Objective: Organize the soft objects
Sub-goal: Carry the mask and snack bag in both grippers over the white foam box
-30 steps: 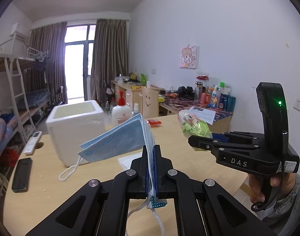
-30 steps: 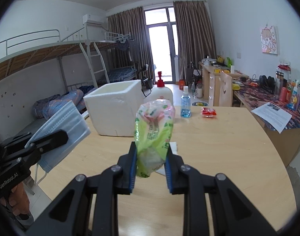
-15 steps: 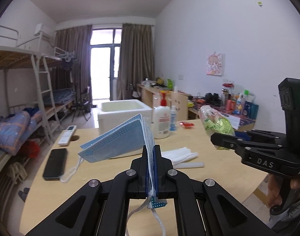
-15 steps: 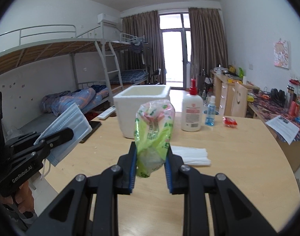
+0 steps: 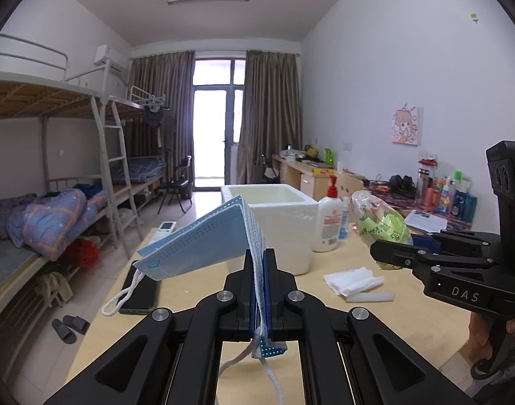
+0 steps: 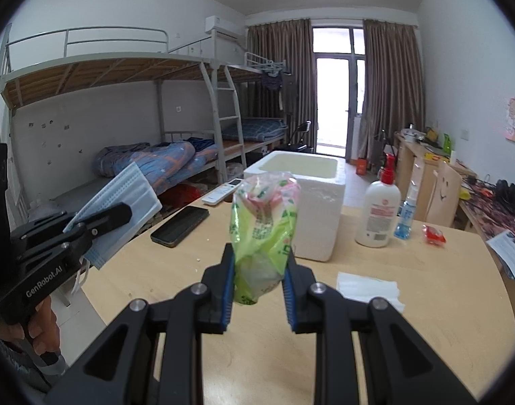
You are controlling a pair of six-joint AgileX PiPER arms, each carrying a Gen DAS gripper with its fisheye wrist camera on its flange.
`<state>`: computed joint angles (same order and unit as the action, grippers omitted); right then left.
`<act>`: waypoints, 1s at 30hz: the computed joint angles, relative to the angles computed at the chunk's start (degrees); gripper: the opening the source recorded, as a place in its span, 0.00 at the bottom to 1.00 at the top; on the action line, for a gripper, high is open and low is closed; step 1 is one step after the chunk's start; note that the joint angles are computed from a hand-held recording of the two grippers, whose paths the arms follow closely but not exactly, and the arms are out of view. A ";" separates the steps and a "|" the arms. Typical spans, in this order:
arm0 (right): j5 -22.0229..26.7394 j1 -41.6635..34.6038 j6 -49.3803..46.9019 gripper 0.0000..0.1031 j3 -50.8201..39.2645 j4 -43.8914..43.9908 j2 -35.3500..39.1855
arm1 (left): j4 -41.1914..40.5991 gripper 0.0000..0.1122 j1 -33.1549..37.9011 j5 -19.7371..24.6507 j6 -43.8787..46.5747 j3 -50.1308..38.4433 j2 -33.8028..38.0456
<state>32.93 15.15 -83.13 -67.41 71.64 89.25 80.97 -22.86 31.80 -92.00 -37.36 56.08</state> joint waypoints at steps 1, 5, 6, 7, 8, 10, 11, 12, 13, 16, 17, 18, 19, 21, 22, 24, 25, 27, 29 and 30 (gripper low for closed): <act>0.02 0.24 0.21 0.28 -0.81 -0.20 0.58 | 0.29 0.03 0.68 -0.36 -0.52 0.01 0.18; -0.25 0.76 0.68 0.28 -3.19 -0.62 2.54 | 1.06 0.03 3.57 -2.00 -1.17 -1.50 2.19; -0.68 1.23 1.08 0.28 -3.45 -0.93 2.74 | 1.64 0.03 4.23 -2.09 -1.41 -2.28 3.19; -0.76 1.37 1.55 0.28 -4.48 -1.32 3.46 | 2.09 0.03 4.27 -1.87 -1.71 -2.34 3.38; -1.02 1.70 1.92 0.28 -5.23 -1.59 3.95 | 2.56 0.03 4.36 -1.78 -1.96 -2.81 3.97; -1.36 2.03 3.19 0.28 -7.19 -2.44 5.26 | 3.77 0.03 5.89 -3.04 -2.30 -3.78 5.03; -1.09 1.98 3.81 0.28 -8.19 -2.74 5.92 | 4.22 0.03 6.58 -3.67 -2.45 -4.25 5.56; -1.07 2.10 4.82 0.28 -9.02 -3.50 6.37 | 4.74 0.03 7.14 -4.14 -2.84 -4.94 6.39; -1.20 2.25 6.15 0.28 -10.09 -4.60 6.96 | 5.26 0.03 7.41 -4.40 -3.33 -5.12 6.84; -1.17 2.35 8.51 0.28 -13.19 -6.17 8.59 | 5.46 0.03 8.61 -5.91 -2.90 -6.57 8.69; -1.09 2.27 8.70 0.28 -13.88 -6.18 9.00 | 5.15 0.03 9.06 -6.49 -2.28 -7.32 9.51; -0.96 2.18 8.77 0.28 -14.61 -6.12 9.50 | 5.04 0.03 9.79 -7.61 -1.93 -7.93 10.15; -1.07 2.25 9.41 0.28 -15.66 -6.88 10.18 | 4.47 0.03 10.52 -8.61 -1.20 -8.59 10.67; -1.15 2.33 12.01 0.28 -17.53 -9.33 11.30 | 4.34 0.03 11.43 -9.52 -0.75 -9.65 11.61; -0.87 2.47 13.81 0.28 -18.78 -11.03 11.92 | 4.83 0.03 11.94 -9.80 -1.14 -10.23 12.08; -0.75 2.66 16.00 0.28 -20.74 -13.02 12.90 | 4.05 0.03 13.20 -10.95 0.12 -11.48 12.91; -0.95 2.73 17.15 0.28 -21.67 -14.08 13.31 | 4.53 0.03 12.68 -10.45 -0.34 -11.84 13.32; -0.98 2.88 18.88 0.28 -23.22 -15.49 14.04 | 3.18 0.03 13.09 -10.66 1.54 -13.29 14.31; -0.16 2.91 21.02 0.28 -25.56 -17.21 15.26 | 1.10 0.03 13.91 -11.59 4.12 -14.94 15.45; 0.26 2.93 21.97 0.28 -26.40 -17.88 15.62 | -0.09 0.03 14.23 -11.83 5.62 -15.80 16.07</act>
